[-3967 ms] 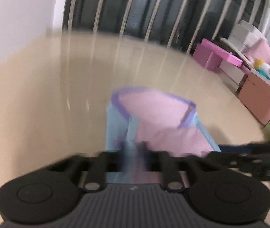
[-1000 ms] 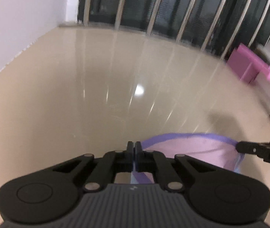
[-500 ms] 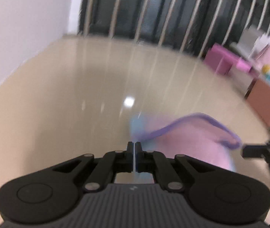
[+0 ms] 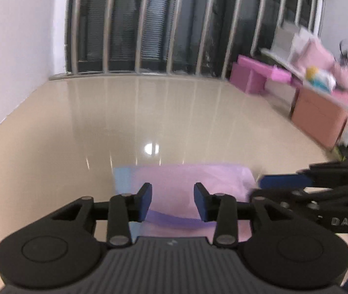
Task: Fold clothes
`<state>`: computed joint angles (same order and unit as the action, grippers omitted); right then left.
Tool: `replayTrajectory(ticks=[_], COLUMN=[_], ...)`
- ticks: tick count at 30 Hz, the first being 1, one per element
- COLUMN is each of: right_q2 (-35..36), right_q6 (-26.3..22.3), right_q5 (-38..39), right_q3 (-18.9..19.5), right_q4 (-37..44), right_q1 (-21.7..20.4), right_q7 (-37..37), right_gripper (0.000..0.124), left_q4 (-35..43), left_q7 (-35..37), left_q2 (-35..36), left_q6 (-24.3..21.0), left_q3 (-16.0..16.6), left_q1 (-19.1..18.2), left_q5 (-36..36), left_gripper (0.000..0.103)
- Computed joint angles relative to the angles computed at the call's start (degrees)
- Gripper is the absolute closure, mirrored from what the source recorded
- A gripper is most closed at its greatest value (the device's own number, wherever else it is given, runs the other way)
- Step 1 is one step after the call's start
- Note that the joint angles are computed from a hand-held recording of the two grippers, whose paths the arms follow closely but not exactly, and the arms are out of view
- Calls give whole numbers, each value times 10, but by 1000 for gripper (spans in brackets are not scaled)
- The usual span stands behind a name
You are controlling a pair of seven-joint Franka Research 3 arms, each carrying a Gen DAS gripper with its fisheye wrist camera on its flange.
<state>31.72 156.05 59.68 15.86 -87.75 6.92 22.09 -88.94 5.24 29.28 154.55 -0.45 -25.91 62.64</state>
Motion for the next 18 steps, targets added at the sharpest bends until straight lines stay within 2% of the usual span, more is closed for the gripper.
replayTrajectory(ticks=[2,4,5,7,9,10,11,13,16,18], right_q2=[6,-10,-20,-34,-34,-34,-33,-12,8,13], right_q6=[1,19,30,32,34,40,42,47,69,71], right_q5=[-43,-50,-42,-31,3,25,37,5,-76,-97], right_q3=[-23,-12,-1,3,8,11,7,-19,-56,-53], right_q4=[-3,-36,-55,-69,-61,-58,-53,-25,-7,-8], right_q1=[25,21,14,8,0,-5,-5,17,54,54], right_q7=[55,25,-3,-14,-7,-4,12,83,190,222], right_gripper=[98,98,98,98,95,92,85,82,82,82], left_q4=[28,16,8,-10,-37,-47,-54,-52,-27,-7], left_q7=[41,56,61,63,22,-13,-55,-83,-36,5], left_q2=[26,21,16,2,-19,-29,-36,-36,-16,-2], left_q6=[-30,-31,-31,-29,-3,9,12,2,-33,-74], left_q3=[-17,-18,-18,-17,-3,8,19,17,-6,-17], left_q1=[7,10,9,10,7,3,-2,5,21,18], left_q5=[-47,-69,-75,-81,-62,-41,-16,-1,-32,-55], left_gripper=[65,63,59,54,47,38,32,31,31,31])
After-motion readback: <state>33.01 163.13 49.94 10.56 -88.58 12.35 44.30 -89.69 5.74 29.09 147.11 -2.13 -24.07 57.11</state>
